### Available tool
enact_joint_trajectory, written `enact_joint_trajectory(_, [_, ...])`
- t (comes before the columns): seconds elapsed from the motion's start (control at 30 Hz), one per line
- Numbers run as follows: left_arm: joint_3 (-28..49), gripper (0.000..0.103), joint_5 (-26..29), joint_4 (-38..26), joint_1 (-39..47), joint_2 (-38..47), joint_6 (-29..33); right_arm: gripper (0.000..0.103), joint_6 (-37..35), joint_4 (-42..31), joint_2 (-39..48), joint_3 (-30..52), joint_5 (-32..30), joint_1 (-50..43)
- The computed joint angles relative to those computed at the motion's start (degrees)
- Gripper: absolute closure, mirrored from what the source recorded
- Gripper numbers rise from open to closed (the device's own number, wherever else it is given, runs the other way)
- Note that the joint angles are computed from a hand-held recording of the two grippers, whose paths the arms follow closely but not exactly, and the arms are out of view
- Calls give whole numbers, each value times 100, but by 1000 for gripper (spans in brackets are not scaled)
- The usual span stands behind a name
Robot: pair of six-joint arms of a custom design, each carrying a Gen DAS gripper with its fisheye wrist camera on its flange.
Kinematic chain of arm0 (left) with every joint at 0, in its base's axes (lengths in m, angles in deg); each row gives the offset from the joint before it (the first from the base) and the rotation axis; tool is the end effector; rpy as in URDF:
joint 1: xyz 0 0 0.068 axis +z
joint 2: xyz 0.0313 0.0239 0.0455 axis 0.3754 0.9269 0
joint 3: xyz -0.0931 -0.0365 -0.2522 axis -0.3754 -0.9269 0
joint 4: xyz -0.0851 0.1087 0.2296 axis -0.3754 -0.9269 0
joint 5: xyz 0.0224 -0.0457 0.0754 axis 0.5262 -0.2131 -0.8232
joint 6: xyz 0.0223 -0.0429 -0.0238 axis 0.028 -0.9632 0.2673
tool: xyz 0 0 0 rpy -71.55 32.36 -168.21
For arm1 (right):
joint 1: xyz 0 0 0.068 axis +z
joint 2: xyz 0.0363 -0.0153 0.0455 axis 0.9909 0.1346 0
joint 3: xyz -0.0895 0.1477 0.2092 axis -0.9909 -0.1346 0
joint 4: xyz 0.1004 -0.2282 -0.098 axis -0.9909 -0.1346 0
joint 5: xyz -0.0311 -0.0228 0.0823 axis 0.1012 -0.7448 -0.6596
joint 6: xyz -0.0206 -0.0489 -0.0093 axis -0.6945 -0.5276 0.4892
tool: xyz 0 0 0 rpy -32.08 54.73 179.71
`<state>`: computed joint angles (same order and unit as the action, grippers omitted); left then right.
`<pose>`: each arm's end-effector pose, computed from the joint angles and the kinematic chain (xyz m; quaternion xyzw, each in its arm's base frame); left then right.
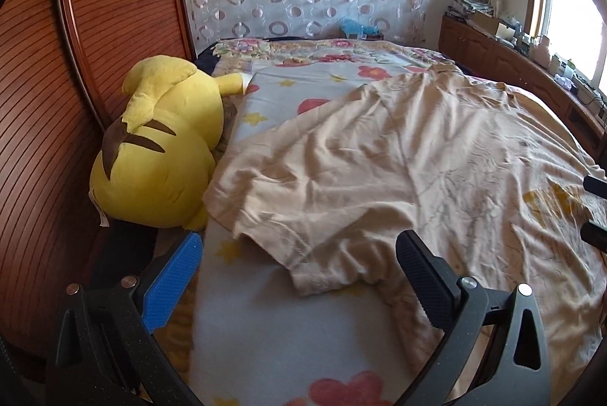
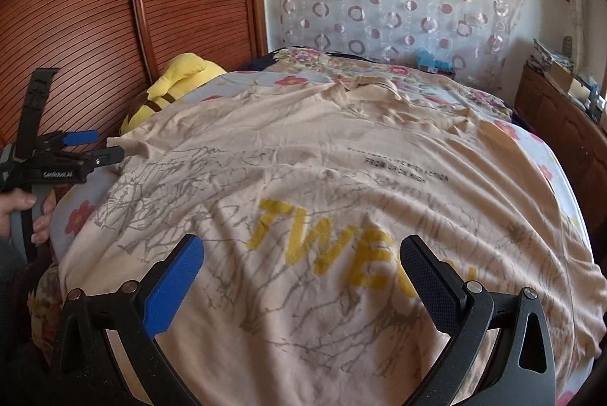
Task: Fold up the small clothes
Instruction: 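Reach the left tool to the shirt's side edge and close on it, then fold the gripped side edge over toward the shirt center, open left tool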
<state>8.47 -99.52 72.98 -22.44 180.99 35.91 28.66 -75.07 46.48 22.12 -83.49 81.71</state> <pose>0.2213 -0.1870 0.0598 -0.1276 0.9179 0.0574 0.3713 0.3062 0.0170 0.1042 -0.3447 0.8376 0.1723 0.3872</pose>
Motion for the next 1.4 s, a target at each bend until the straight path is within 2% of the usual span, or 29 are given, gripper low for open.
enact_joint_trajectory(0.2, [-727,20,873,914,899,-449,525,0,-83,134,208,23,-6,178])
enact_joint_trajectory(0.4, [-822,39,1621,1314,1488,-315,814,0,-381,-239,295,220,-150,106])
enact_joint_trajectory(0.47, [-720,52,1780,1277,1575,-133,916,0,-454,-296,344,261,-189,65])
enact_joint_trajectory(0.53, [-763,52,1837,1400,1609,-112,1018,0,-509,-347,363,281,-209,28])
enact_joint_trajectory(0.63, [-736,59,1757,1266,1528,-180,1097,0,-548,-411,380,328,-251,-17])
enact_joint_trajectory(0.7, [-580,70,1342,931,1320,-164,1164,0,-395,-296,307,244,-151,128])
enact_joint_trajectory(0.73, [-519,90,1203,784,1257,-172,1216,0,-412,-303,318,248,-169,106])
enact_joint_trajectory(0.8, [-464,96,1094,638,1188,-222,1291,0,-285,-214,315,213,-114,217])
enact_joint_trajectory(0.93, [-291,99,465,187,895,-374,1331,0,-249,-232,404,282,-189,167])
enact_joint_trajectory(1.03, [-274,99,249,123,798,-579,1441,0,-223,-265,451,335,-208,137])
enact_joint_trajectory(1.2, [-142,100,387,239,660,-907,1672,0,-197,-279,482,398,-252,32])
enact_joint_trajectory(1.4, [656,100,653,240,392,-683,2086,0,-94,-340,494,497,-364,-237])
